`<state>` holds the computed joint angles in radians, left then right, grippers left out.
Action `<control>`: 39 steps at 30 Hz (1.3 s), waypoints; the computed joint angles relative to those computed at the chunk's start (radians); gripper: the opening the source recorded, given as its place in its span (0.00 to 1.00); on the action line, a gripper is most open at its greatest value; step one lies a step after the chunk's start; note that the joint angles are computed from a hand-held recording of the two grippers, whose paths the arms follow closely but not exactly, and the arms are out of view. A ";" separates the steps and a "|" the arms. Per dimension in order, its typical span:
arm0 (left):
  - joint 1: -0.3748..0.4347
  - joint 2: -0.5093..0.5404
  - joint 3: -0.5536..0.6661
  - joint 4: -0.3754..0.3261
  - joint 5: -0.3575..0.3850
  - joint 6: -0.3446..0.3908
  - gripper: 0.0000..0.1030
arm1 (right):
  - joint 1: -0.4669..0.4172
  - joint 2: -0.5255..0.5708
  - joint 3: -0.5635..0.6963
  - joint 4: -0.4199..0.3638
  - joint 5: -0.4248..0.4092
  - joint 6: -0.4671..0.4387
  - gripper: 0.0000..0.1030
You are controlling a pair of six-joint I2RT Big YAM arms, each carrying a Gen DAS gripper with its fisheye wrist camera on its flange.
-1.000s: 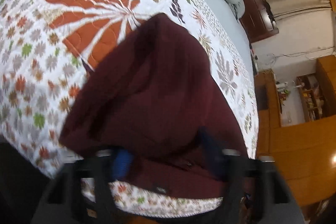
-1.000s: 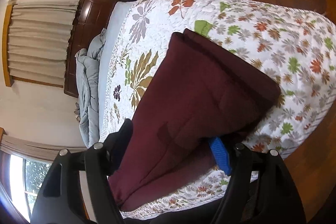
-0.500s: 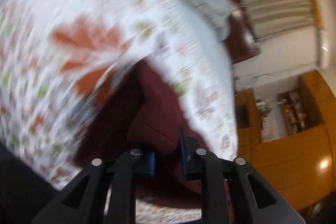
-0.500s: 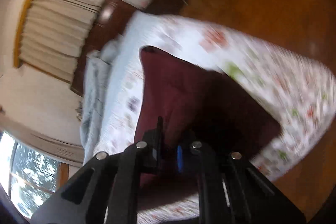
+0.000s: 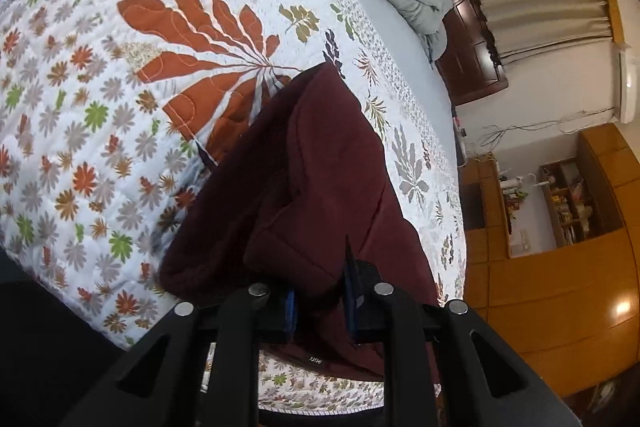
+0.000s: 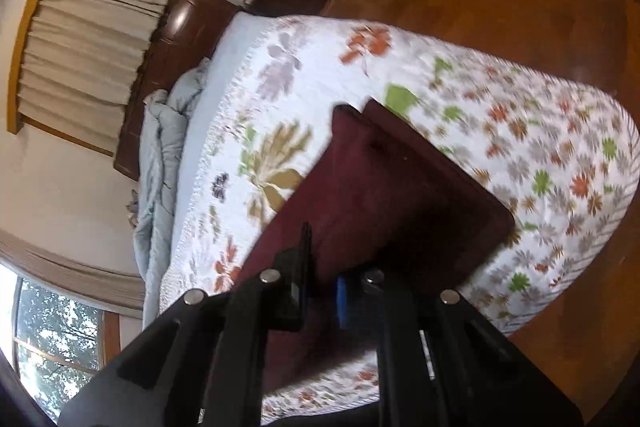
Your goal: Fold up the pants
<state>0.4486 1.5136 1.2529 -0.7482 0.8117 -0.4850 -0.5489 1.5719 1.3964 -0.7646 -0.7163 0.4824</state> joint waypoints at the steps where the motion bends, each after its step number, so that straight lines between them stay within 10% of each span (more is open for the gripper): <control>1: 0.002 0.006 0.000 -0.011 -0.002 0.002 0.17 | -0.003 0.001 -0.001 0.004 0.003 0.008 0.09; 12: -0.001 0.020 0.017 -0.083 -0.018 0.044 0.19 | -0.027 0.028 -0.044 -0.043 -0.033 0.011 0.21; 24: 0.006 -0.009 -0.051 -0.030 -0.045 0.021 0.18 | -0.016 0.030 -0.048 -0.042 0.037 0.004 0.07; 28: 0.000 -0.002 -0.022 -0.078 -0.033 0.060 0.22 | -0.033 0.009 -0.098 0.047 -0.035 0.083 0.28; 31: 0.007 -0.022 -0.034 -0.068 0.021 0.062 0.49 | -0.026 -0.036 -0.148 0.098 -0.087 0.144 0.60; 39: -0.035 -0.062 -0.094 -0.018 0.018 0.043 0.63 | 0.167 -0.118 -0.244 0.099 -0.178 0.140 0.63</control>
<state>0.4139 1.4512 1.1590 -0.7665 0.8292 -0.4422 -0.3818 1.4537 1.1528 -0.6653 -0.8941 0.6220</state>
